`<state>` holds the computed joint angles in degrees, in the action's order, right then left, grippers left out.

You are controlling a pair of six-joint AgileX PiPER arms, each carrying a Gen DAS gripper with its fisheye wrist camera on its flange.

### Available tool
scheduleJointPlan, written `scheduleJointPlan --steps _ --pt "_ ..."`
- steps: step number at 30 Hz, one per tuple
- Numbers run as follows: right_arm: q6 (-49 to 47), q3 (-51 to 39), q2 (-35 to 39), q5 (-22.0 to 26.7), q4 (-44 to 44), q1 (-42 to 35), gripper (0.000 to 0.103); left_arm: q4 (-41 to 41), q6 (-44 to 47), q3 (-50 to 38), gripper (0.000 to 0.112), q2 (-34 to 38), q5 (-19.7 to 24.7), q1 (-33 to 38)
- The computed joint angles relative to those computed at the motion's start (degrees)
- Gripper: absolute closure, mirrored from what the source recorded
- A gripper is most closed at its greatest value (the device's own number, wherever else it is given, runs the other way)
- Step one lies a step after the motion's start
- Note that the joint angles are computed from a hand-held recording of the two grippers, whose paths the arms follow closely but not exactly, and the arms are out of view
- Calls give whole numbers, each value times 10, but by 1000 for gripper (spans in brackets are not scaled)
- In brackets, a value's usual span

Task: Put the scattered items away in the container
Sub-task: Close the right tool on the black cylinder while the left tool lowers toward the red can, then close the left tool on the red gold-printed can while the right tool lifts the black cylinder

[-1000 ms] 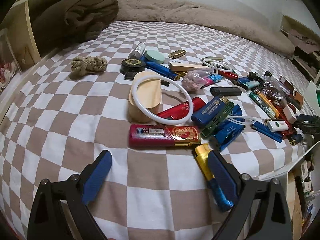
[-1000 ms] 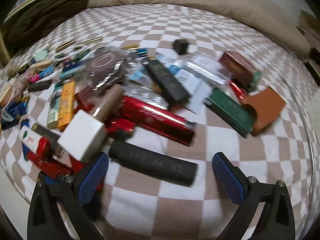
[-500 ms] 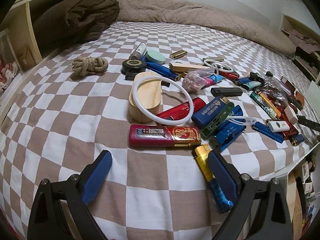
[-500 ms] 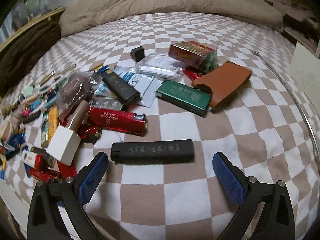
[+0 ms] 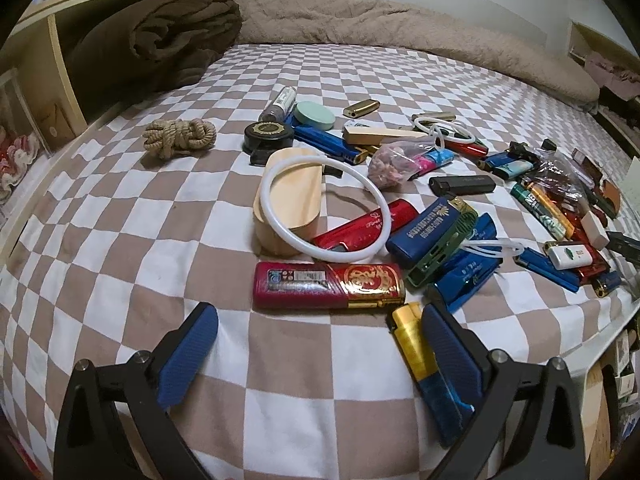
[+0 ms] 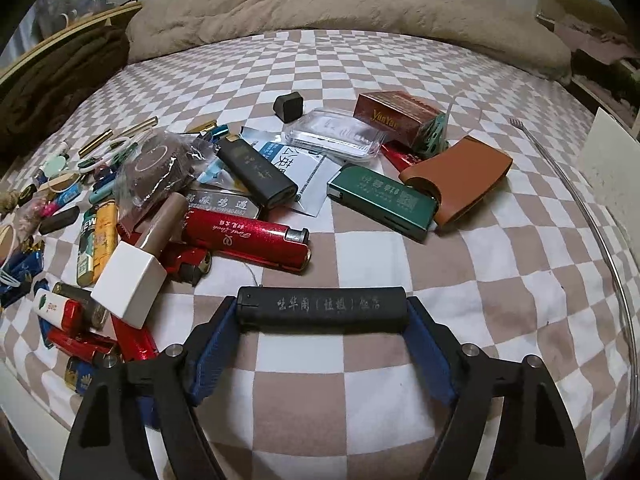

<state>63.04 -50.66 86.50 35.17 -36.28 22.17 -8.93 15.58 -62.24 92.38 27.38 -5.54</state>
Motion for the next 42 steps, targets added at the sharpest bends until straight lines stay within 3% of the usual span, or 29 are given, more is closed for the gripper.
scheduleJointPlan --steps 5,11,15,21,25,37,42 --pt "18 2 -2 8 -9 14 22 19 -19 -33 10 29 20 -10" --pt "29 -4 4 11 -12 22 22 148 -133 -54 9 54 34 -53" --pt "25 -12 7 13 -8 22 22 117 -110 -59 12 58 34 -39" --pt "30 -13 9 17 -13 25 22 131 -141 -63 30 59 28 -35" --pt "28 -11 5 19 -12 29 22 77 -102 -58 30 54 20 -17" --pt "37 -1 -5 22 -20 41 22 95 -128 -22 30 28 -5 -19" --pt "35 5 -17 23 -16 42 22 65 -106 -17 30 19 -5 -9"
